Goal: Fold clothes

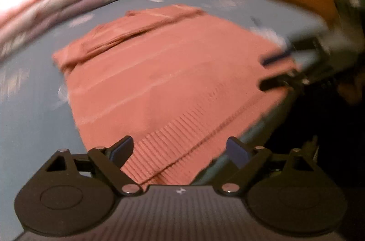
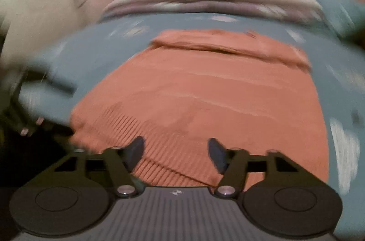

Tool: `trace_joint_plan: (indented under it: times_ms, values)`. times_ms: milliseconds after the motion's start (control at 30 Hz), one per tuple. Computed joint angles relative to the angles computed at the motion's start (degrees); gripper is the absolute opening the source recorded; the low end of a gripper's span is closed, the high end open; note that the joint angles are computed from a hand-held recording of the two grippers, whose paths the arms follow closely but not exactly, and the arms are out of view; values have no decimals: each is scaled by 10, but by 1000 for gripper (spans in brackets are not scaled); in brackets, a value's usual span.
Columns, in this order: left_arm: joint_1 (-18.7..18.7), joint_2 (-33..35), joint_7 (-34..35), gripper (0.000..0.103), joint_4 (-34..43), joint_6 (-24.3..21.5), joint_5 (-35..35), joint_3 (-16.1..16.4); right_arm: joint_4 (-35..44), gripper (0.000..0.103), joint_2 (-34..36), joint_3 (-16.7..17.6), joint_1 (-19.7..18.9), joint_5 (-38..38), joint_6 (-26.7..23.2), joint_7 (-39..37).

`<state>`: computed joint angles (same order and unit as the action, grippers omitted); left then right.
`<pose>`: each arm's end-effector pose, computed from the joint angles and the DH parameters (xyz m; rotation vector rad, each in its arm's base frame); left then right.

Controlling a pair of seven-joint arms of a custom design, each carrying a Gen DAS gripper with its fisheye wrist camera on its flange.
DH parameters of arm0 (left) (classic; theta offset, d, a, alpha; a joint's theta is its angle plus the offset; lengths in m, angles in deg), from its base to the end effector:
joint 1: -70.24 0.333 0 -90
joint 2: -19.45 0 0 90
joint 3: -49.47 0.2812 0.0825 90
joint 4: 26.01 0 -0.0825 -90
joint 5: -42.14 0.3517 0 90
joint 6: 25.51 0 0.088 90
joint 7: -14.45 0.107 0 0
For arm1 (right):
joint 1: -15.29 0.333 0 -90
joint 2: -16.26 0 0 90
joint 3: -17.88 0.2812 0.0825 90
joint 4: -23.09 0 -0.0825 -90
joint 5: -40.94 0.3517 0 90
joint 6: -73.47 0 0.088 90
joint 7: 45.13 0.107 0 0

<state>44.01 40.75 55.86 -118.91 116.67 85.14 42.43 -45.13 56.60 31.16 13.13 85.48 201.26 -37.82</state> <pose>0.5567 -0.3560 0.4436 -1.5818 1.9380 -0.5624 0.7162 0.1116 0.4085 -2.2200 0.4580 -0.2308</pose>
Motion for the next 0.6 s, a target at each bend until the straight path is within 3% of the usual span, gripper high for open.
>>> trace_joint_plan:
  times_ms: [67,167,233,467,500,600]
  values:
    - [-6,14,57,58,15,-16,10,-6,-40,50,-22,11,4,-11,10,-91]
    - [-21,44,139,56,53,-42,29,-7,-61,44,-35,10,15,-38,-11,-183]
    - [-28,59,182,56,73,-53,27,-7,-103,34,-57,5,17,-46,3,-247]
    - [-41,100,244,56,113,-33,12,7,-112,28,-58,-5,43,-65,21,-277]
    - [-41,105,253,56,117,-28,9,9,-119,18,-63,-4,43,-61,27,-281]
    - [-45,120,276,56,134,-27,6,18,-134,7,-74,-2,45,-49,40,-279]
